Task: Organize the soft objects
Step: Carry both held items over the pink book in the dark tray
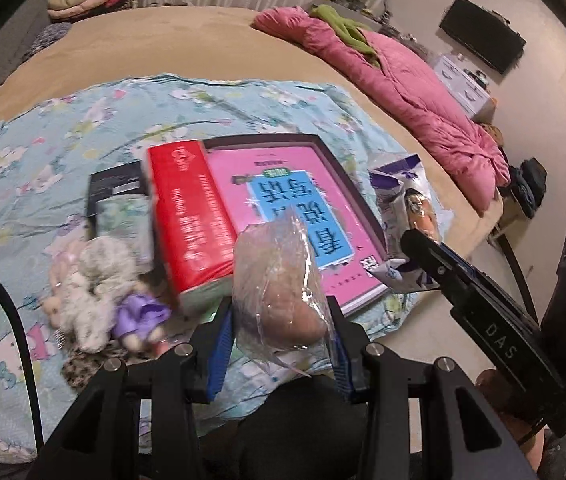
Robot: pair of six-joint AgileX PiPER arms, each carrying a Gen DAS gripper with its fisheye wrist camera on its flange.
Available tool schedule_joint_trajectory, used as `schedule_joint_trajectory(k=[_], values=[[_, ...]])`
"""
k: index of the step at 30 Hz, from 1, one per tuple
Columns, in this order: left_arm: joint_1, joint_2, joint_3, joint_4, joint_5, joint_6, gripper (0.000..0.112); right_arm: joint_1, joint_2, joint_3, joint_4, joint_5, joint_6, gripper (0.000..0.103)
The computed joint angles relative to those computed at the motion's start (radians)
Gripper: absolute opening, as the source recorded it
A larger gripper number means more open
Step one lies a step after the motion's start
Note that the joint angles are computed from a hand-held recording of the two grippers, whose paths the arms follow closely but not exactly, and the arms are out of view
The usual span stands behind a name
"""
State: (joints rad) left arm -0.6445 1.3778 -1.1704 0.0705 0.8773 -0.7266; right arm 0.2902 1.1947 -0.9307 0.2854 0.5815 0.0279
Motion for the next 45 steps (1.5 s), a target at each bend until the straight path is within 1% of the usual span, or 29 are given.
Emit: schedule_joint_trajectory(k=[4,9,14,17,18,21,26,29,34,39,43,45], values=[[-0.039,0.096,-0.087,0.015,0.017,0.008,0.043,-0.08,0.007,0.01,0.077,-0.004,-0.088,0.027],[-0.055,0.191,-0.164,-0.003,0.028,0.043,0.043,-0.165,0.023,0.025,0.158,-0.004,-0.199,0.027],[-0.051,0.285,-0.236,-0.025,0.038,0.081,0.043,-0.225,0.077,0.022,0.232,0.001,-0.302,0.027],[-0.034,0.337,-0.266,-0.067,0.035,0.122,0.043,-0.24,0.115,0.015,0.247,0.006,-0.329,0.027],[-0.028,0.359,-0.28,-0.085,0.037,0.145,0.043,-0.254,0.135,0.009,0.276,0.018,-0.364,0.027],[-0.025,0.418,-0.324,-0.097,0.052,0.179,0.043,-0.266,0.177,-0.003,0.274,0.021,-0.372,0.027],[-0.016,0.489,-0.361,-0.131,0.055,0.236,0.043,-0.274,0.247,-0.017,0.258,0.016,-0.365,0.027],[0.001,0.532,-0.389,-0.171,0.069,0.278,0.043,-0.282,0.28,-0.028,0.265,0.012,-0.368,0.027],[0.001,0.571,-0.417,-0.18,0.073,0.309,0.043,-0.285,0.336,-0.044,0.253,0.006,-0.363,0.027],[0.005,0.62,-0.456,-0.19,0.094,0.33,0.043,-0.278,0.376,-0.055,0.23,0.001,-0.346,0.027],[-0.001,0.642,-0.48,-0.163,0.107,0.32,0.043,-0.275,0.411,-0.069,0.223,0.006,-0.344,0.028],[0.006,0.655,-0.49,-0.178,0.116,0.323,0.043,-0.266,0.421,-0.075,0.201,0.003,-0.333,0.028]])
